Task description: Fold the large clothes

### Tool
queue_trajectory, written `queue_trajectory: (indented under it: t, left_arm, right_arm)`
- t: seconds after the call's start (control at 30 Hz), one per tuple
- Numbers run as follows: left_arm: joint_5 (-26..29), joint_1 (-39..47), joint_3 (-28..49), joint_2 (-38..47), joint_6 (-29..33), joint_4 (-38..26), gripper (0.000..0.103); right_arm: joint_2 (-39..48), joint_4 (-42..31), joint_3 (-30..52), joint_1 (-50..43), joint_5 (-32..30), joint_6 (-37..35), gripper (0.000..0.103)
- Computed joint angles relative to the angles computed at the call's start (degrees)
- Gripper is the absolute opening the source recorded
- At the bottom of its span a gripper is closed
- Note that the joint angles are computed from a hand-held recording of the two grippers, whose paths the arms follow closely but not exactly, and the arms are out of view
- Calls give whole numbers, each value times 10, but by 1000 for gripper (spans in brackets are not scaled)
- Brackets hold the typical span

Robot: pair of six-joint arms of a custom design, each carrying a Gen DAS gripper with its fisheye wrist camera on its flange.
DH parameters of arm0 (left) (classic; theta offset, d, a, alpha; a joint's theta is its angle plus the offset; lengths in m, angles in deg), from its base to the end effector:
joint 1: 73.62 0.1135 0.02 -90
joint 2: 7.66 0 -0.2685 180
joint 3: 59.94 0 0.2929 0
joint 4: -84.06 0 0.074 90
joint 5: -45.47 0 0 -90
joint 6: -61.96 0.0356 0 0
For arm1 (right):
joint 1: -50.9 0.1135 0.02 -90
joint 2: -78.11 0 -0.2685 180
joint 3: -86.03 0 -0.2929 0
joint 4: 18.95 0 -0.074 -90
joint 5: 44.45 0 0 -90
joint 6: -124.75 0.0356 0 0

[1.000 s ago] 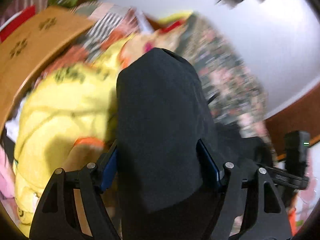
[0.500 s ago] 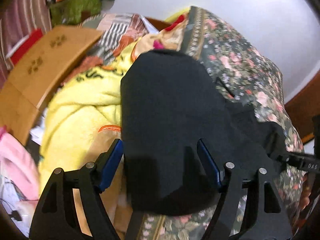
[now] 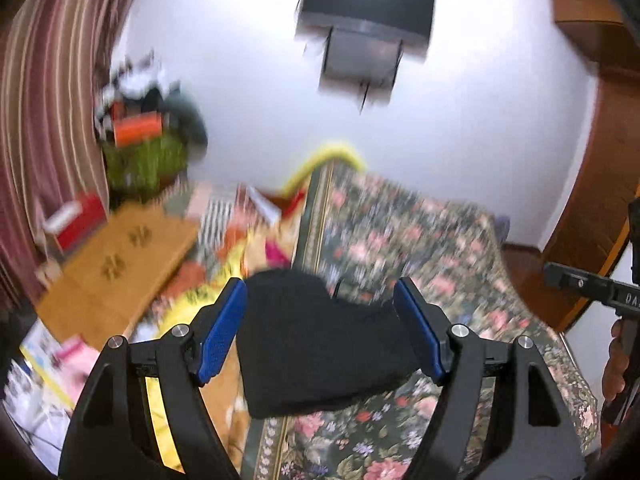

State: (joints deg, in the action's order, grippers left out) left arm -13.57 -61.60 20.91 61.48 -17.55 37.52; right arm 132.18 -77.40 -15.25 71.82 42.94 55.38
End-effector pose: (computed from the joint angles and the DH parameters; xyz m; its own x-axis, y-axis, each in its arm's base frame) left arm 0.2943 0.0439 0.3641 -0.5066 0.0518 -0.8606 0.3322 0.9328 -0.1395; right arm 0.2046 0.0800 0.3921 -0.6244 0.1381 -0.7688 -0.1838 0.9306 0.3165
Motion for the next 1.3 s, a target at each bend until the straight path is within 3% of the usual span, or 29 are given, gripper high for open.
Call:
queue_trajectory:
  t: [0.13, 0.33, 0.47, 0.57, 0.63, 0.7, 0.93, 1.07, 1.3]
  left_arm:
    - [21, 22, -33, -137, -15, -3, 75]
    - [119, 107, -74, -289, -53, -17, 75]
    - [198, 195, -97, -355, -58, -48, 75]
    - [255, 272, -111, -394, -40, -81, 76]
    - [295, 322, -113, -405, -21, -108, 88]
    - [329, 366, -116, -414, -5, -131, 98]
    - [362, 434, -113, -422, 50, -184, 102]
    - [348, 421, -121, -425, 53, -189, 102]
    - [334, 411, -129, -431, 54, -192, 102]
  right_arm:
    - [-65, 8, 6, 94, 107, 12, 26]
    - [-117, -14, 19, 351, 389, 27, 26]
    - [-109, -55, 25, 512, 563, 81, 26]
    - [-94, -98, 28, 568, 643, 126, 41]
    - [-73, -143, 38, 607, 700, 178, 60]
    - [-62, -173, 44, 621, 726, 211, 72]
    - [-8, -291, 90, 628, 755, 332, 98]
    - [10, -350, 104, 636, 762, 394, 100]
    - [16, -383, 112, 642, 755, 426, 101]
